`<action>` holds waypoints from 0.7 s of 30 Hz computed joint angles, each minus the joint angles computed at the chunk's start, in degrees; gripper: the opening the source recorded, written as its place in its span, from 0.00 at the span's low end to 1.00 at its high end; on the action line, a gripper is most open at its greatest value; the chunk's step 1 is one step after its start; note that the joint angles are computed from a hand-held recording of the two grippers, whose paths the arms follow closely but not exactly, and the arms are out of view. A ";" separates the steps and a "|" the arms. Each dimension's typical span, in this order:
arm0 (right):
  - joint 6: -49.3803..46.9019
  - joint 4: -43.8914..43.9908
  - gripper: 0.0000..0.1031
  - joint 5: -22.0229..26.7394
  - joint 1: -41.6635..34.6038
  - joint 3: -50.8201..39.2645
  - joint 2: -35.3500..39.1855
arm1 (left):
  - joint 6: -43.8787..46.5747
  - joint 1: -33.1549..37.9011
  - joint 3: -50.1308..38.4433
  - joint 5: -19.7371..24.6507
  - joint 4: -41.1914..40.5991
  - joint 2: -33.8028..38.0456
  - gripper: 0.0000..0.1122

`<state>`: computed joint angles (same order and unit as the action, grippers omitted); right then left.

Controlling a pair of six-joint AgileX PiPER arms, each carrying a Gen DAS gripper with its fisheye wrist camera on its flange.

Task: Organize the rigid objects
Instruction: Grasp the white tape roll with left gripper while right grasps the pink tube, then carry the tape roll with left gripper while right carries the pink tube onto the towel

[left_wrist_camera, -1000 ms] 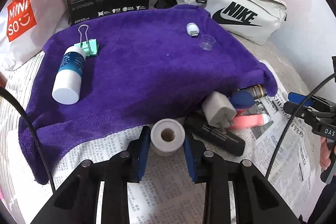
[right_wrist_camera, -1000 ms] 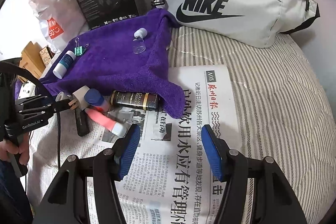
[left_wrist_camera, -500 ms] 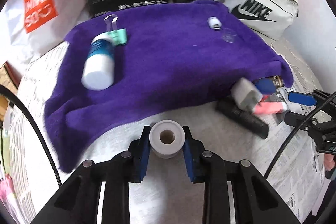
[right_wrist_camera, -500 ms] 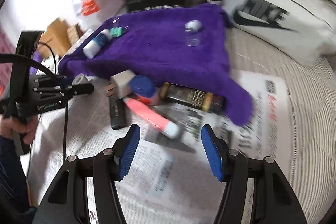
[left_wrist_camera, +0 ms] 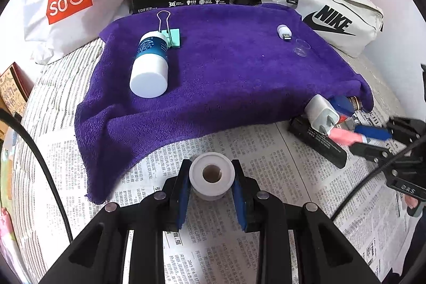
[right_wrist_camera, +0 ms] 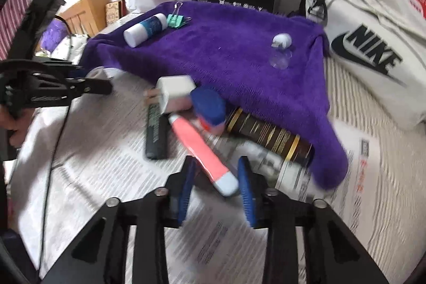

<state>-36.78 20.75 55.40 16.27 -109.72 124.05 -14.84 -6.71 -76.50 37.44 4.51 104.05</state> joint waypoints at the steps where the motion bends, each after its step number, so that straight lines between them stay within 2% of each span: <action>1: -0.80 0.83 0.26 0.48 -0.32 0.81 -0.55 | 0.09 0.04 0.14 -0.14 -0.06 -0.07 0.25; 5: -2.17 -0.72 0.26 -0.20 0.70 2.19 -1.50 | 0.10 0.03 0.52 -0.59 -0.01 -0.24 0.25; 9: -2.50 -1.15 0.27 1.48 1.85 -2.94 1.65 | 0.55 0.19 0.57 -0.61 -0.41 -0.31 0.25; 12: -3.10 -0.90 0.21 3.41 2.19 -5.75 3.11 | 0.55 0.18 0.33 -0.39 -0.49 -0.23 0.25; 14: -2.91 -1.63 0.15 2.59 2.25 -4.13 2.02 | 0.70 0.26 0.40 -0.40 -0.58 -0.28 0.25; 18: -0.42 -2.13 0.15 -0.20 0.42 2.76 -2.18 | 0.07 0.02 0.28 -0.30 -0.03 -0.22 0.25; 21: 5.34 -4.75 0.15 -3.47 -0.95 7.65 -5.27 | -0.54 -0.30 0.20 -0.20 0.66 -0.16 0.25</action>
<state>-31.45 16.00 51.94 15.33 -102.06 118.78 -15.38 -7.01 -76.30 37.25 5.17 103.89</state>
